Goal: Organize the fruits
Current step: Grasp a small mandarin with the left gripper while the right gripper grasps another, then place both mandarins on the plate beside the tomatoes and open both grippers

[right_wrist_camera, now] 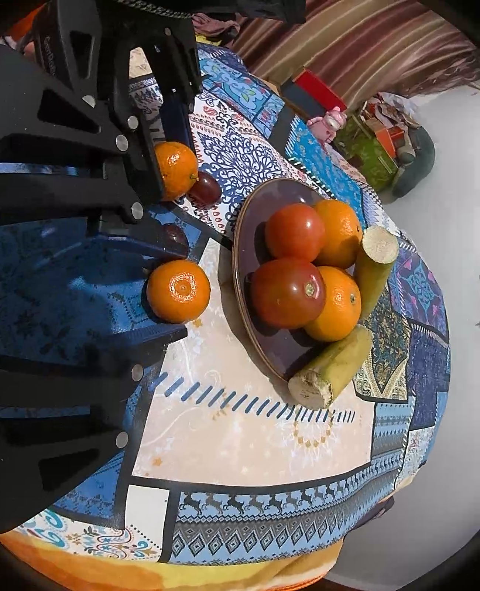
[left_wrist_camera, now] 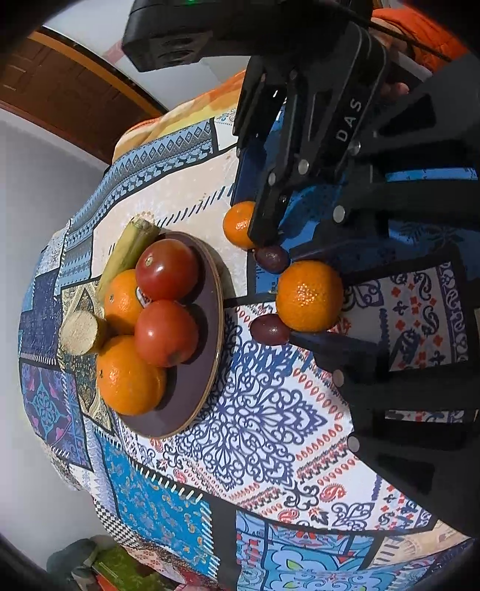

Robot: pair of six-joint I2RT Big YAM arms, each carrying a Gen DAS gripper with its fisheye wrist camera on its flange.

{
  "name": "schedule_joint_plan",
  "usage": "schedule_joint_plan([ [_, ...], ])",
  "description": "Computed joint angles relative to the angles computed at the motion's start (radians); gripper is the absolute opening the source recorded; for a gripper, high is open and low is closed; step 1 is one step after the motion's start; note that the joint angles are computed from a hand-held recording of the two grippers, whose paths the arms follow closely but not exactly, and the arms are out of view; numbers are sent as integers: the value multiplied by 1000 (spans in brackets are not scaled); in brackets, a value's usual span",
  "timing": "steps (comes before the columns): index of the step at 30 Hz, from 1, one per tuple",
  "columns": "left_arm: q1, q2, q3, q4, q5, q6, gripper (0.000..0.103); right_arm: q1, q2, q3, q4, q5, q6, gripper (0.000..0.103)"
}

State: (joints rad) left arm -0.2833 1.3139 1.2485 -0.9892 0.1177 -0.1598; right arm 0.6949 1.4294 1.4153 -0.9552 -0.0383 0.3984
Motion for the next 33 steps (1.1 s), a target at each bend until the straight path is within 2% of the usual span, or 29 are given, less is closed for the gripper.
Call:
schedule_joint_plan([
  [7, 35, -32, 1, 1, 7, -1, 37, -7, -24, -7, 19, 2, 6, 33],
  [14, 73, -42, 30, 11, -17, 4, 37, -12, -36, 16, 32, 35, 2, 33],
  [33, 128, 78, 152, 45, -74, 56, 38, -56, 53, 128, 33, 88, -31, 33],
])
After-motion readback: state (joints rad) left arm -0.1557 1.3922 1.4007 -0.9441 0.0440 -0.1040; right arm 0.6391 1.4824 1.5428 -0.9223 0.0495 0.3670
